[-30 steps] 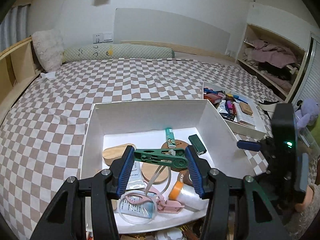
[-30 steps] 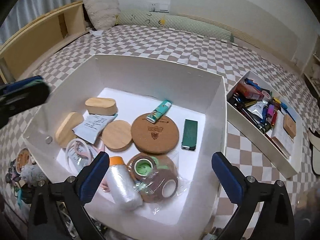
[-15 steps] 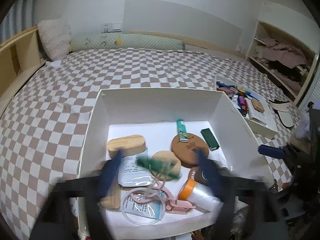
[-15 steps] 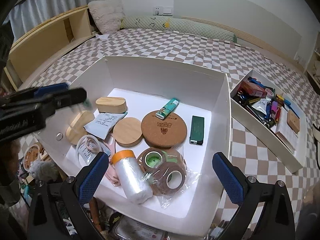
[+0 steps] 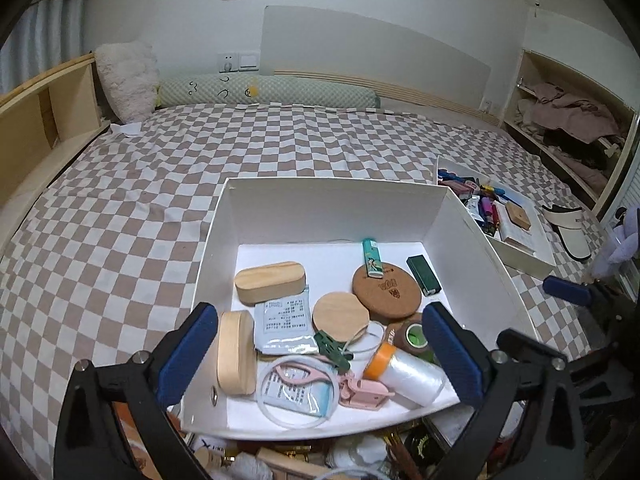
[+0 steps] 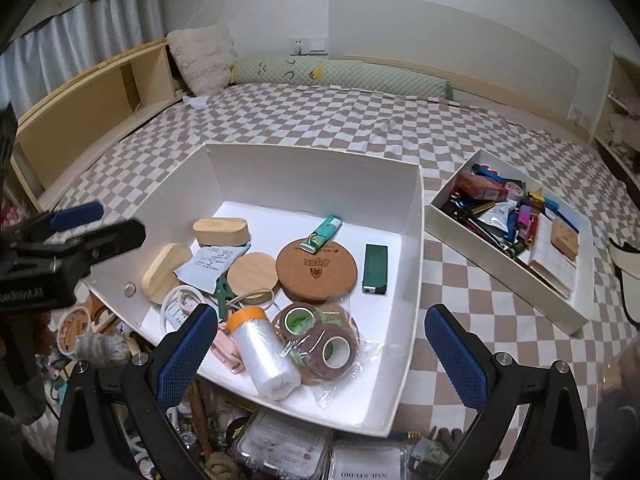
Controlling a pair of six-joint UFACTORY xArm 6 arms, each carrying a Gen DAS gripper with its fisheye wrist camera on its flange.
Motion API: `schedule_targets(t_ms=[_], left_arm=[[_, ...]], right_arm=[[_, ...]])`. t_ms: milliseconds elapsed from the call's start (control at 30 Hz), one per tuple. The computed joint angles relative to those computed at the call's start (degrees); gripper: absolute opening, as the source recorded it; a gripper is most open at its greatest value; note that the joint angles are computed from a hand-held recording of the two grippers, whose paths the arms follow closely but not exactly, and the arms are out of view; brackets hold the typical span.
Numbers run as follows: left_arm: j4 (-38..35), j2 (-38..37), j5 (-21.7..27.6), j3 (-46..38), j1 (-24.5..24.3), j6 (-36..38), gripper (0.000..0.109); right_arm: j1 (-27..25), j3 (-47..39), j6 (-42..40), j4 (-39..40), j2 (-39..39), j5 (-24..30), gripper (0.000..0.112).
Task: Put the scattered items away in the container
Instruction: 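Withdraw both grippers from the white box back over the pile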
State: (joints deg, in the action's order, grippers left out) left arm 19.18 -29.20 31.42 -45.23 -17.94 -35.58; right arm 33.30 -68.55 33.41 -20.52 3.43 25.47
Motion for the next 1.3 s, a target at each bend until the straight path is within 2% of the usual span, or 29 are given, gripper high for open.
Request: schedule_targets(t_ms=[233, 667, 1033, 1133, 1300], left_arm=[[2.52, -3.37, 6.67, 0.47, -3.05, -0.39, 0.103], [5.7, -13.71, 13.45, 2.94, -8.19, -5.83, 0.103], [10.58, -23.76, 20.29, 6.11, -16.84, -12.65, 0.103], [12.21, -25.73, 22.9, 6.55, -19.64, -14.68, 0.103], [15.45, -28.67, 27.61, 7.21, -25.03, -17.75, 0.103]], right_arm=[[0.59, 3.37, 2.85, -1.91, -4.99, 0.69, 0.103], [2.38, 9.22, 13.84, -9.02, -14.13, 1.47, 0.103], [5.68, 16.66, 18.56, -11.6, -23.94, 3.81, 0.103], [7.62, 18.54, 22.87, -16.91, -26.64, 6.07, 0.103], [9.73, 22.51, 26.46, -20.3, -30.33, 5.36, 0.103]])
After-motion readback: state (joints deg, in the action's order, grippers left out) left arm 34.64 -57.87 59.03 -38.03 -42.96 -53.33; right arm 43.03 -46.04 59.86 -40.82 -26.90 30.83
